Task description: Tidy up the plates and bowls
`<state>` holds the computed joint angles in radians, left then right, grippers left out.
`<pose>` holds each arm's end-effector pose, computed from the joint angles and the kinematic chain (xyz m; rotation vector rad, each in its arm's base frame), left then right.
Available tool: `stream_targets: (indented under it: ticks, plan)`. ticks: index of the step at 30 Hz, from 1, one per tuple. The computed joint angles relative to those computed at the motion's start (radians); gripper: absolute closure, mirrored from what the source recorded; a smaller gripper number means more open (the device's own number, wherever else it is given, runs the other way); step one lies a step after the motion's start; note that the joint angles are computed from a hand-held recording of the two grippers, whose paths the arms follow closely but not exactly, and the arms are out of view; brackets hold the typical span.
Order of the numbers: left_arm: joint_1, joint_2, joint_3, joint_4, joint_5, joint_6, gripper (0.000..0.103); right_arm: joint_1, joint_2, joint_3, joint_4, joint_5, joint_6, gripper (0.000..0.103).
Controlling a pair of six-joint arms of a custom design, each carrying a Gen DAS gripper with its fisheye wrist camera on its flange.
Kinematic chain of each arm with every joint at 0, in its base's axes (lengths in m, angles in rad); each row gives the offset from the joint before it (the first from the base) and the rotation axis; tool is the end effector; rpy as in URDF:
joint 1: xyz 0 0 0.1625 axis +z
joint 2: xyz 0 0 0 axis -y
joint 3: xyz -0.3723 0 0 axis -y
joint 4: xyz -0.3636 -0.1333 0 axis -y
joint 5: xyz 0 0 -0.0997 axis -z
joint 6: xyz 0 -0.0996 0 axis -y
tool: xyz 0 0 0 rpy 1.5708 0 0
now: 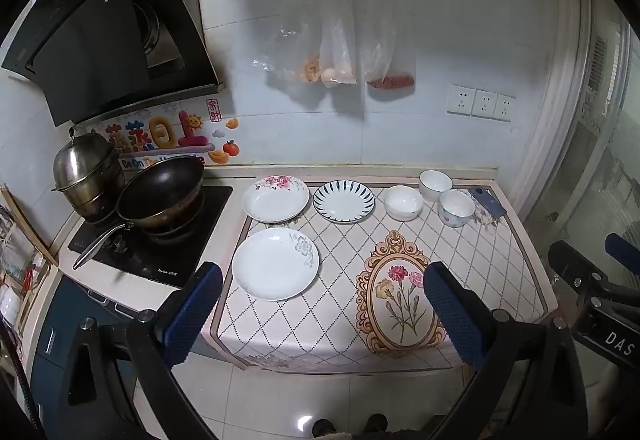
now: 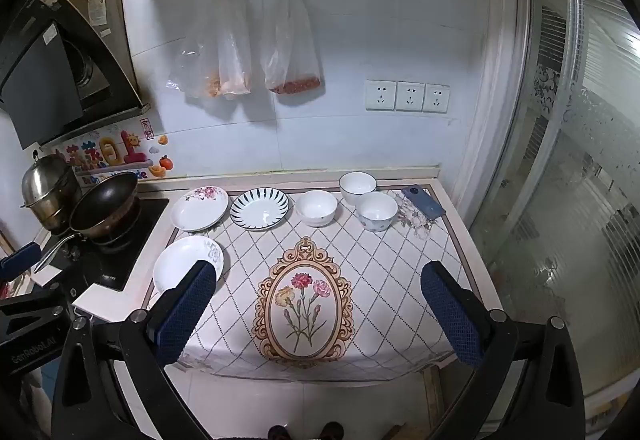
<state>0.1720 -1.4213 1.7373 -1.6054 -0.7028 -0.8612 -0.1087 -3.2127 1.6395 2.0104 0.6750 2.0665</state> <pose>-0.4361 -0.2882 0.3281 0.7871 2.2656 -0.8586 0.3331 -0.2487 0.3830 -0.0109 -2.0072 1.1400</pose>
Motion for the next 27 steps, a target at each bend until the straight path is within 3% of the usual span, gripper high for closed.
stream_targets:
  ticks: [27]
  plan:
    - [0.004,0.02,-0.009,-0.019,-0.003,0.011,0.0,0.03,0.006,-0.021,0.01,0.029,0.015,0.0]
